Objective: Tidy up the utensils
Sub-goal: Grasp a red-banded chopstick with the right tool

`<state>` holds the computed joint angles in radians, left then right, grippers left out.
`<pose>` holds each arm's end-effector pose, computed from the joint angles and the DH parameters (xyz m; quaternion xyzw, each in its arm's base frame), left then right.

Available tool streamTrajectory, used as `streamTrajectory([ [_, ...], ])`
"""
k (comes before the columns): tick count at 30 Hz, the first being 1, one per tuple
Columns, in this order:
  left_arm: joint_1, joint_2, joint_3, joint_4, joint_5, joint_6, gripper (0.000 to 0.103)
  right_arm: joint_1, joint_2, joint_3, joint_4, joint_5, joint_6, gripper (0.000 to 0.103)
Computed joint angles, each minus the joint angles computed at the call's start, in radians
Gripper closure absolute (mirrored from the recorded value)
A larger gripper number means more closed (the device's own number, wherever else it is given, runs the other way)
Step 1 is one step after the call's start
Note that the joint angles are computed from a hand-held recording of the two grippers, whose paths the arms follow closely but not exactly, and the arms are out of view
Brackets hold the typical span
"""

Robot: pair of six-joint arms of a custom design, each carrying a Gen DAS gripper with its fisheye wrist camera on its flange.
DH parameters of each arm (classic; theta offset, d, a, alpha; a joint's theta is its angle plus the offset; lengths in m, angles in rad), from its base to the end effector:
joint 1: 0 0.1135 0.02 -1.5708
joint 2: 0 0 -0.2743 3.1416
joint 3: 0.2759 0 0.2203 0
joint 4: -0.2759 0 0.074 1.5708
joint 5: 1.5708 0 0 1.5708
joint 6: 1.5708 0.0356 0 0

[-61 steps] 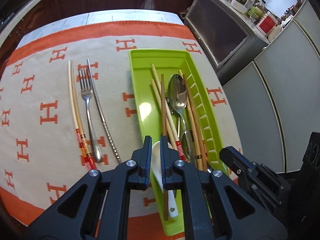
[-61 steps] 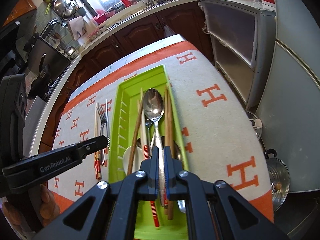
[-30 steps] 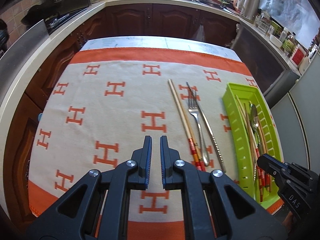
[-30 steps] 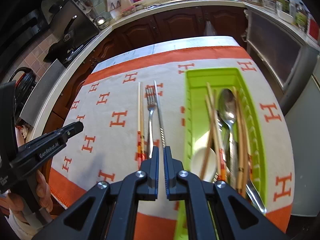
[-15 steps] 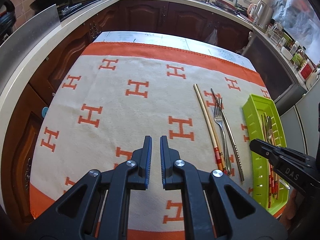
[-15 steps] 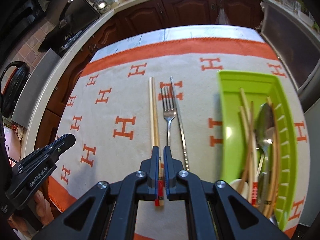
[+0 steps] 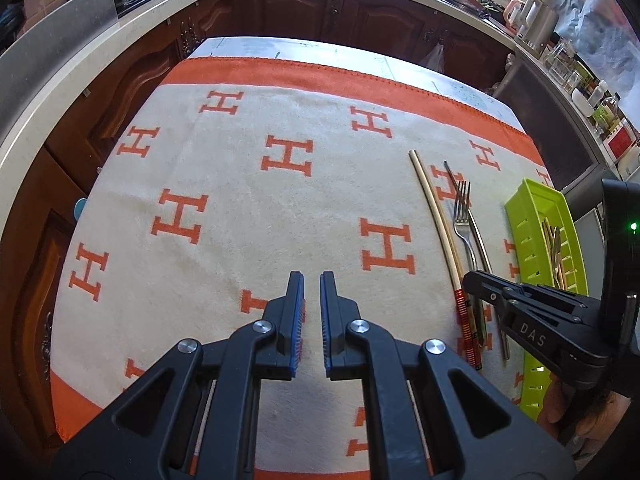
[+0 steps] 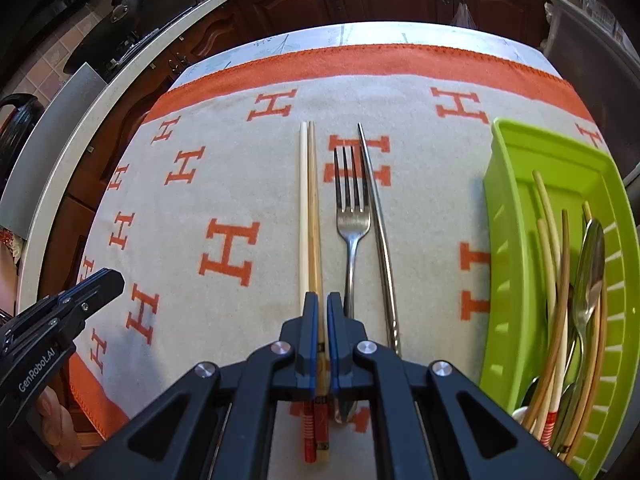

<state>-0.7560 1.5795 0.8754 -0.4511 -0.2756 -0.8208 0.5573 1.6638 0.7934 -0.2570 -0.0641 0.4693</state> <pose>0.2005 -0.1758 0.1973 -0.0597 0.9678 -0.0502 0.2394 0.2322 0.1474 0.1643 -0.0499 0.9738 0.1352 0.1761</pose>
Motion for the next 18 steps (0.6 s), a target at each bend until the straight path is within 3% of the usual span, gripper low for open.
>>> streamTrajectory([
  [18,0.043,0.015,-0.034,0.05,0.043,0.014,0.098,-0.008,0.028,0.032,-0.032,-0.008,-0.027,0.094],
])
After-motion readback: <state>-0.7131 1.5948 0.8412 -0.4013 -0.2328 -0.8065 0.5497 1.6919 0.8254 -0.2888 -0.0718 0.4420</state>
